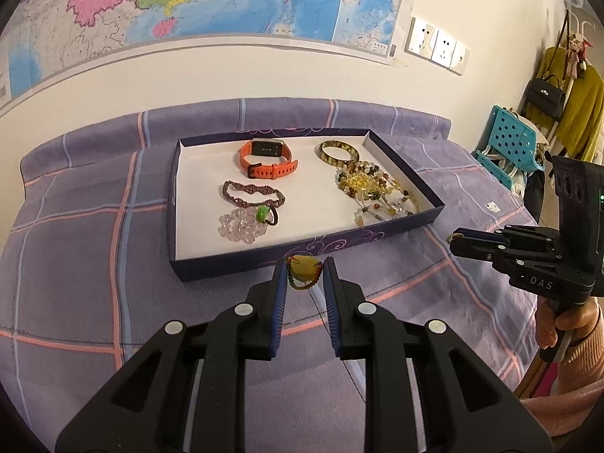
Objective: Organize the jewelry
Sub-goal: 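Carry both pendants up and over the box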
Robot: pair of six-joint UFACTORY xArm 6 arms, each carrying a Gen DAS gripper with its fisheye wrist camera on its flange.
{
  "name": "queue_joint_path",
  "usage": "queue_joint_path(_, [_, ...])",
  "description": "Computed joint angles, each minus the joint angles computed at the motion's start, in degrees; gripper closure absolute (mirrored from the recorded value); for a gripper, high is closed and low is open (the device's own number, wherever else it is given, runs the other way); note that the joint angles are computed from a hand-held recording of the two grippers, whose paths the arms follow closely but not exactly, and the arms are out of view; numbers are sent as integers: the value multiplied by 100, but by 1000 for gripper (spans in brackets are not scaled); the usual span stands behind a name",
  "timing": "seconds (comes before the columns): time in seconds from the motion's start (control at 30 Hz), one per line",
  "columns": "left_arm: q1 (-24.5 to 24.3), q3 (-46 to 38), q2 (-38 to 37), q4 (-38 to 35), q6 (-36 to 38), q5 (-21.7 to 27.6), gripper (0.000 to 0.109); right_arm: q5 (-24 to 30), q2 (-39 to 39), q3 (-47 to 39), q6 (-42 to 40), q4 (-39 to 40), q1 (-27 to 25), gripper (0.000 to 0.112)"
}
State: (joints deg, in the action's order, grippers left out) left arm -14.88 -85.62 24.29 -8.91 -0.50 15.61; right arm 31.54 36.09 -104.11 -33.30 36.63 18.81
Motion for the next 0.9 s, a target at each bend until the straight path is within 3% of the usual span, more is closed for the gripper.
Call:
queue_joint_path(0.47, [15,-340,234,237,-179,5,89,159,378,-698,110,-179,25,102])
queue_joint_path(0.73, [89,-975,629,214,-201,245,89,503,1087,-1906,479,-545,-17,102])
queue_joint_path(0.9, [126,-1451,955,663,-596,451,89,897,1737,-2976,898,-906,-59,102])
